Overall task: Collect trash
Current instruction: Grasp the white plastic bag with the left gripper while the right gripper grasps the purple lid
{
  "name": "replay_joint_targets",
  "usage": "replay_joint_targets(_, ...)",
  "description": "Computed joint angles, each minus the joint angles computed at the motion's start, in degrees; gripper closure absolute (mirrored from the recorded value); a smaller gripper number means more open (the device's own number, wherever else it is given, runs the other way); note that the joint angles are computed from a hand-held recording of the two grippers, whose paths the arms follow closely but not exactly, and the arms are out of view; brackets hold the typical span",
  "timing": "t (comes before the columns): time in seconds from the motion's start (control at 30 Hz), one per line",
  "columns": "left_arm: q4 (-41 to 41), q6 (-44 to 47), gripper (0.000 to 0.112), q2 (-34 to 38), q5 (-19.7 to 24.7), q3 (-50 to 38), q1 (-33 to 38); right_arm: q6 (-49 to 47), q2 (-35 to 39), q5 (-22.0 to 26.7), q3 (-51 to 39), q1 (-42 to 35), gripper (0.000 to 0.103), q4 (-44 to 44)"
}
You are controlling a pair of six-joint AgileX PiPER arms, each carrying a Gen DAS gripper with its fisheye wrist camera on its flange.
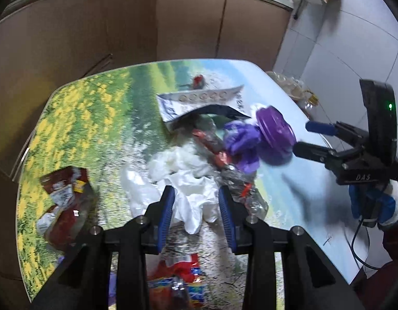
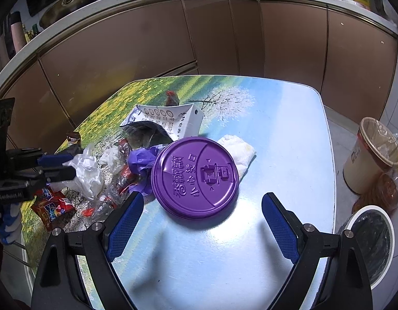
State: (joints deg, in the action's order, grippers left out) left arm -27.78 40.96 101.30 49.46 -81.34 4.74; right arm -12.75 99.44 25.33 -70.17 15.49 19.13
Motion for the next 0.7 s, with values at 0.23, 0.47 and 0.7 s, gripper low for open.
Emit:
replay_joint_targets(0.23, 4.59, -4.86, 0.08, 2.95, 0.19, -1.0, -2.63, -1.67, 0.2, 0.33, -0.2, -0.45, 0.011, 1.52)
replay_joint_targets(0.47, 1.76, -3.27, 0.103, 2.15, 0.34, -0.69, -1.7, -6.53, 2.28, 2.04, -3.0, -1.71, 0.013, 7.43)
replay_joint_targets(0.7, -2.39, -1.28, 0.104, 0.23, 1.43, 0.06, 0.42, -5.69, 7.18, 5.83, -9.23, -1.66, 0.013, 6.25)
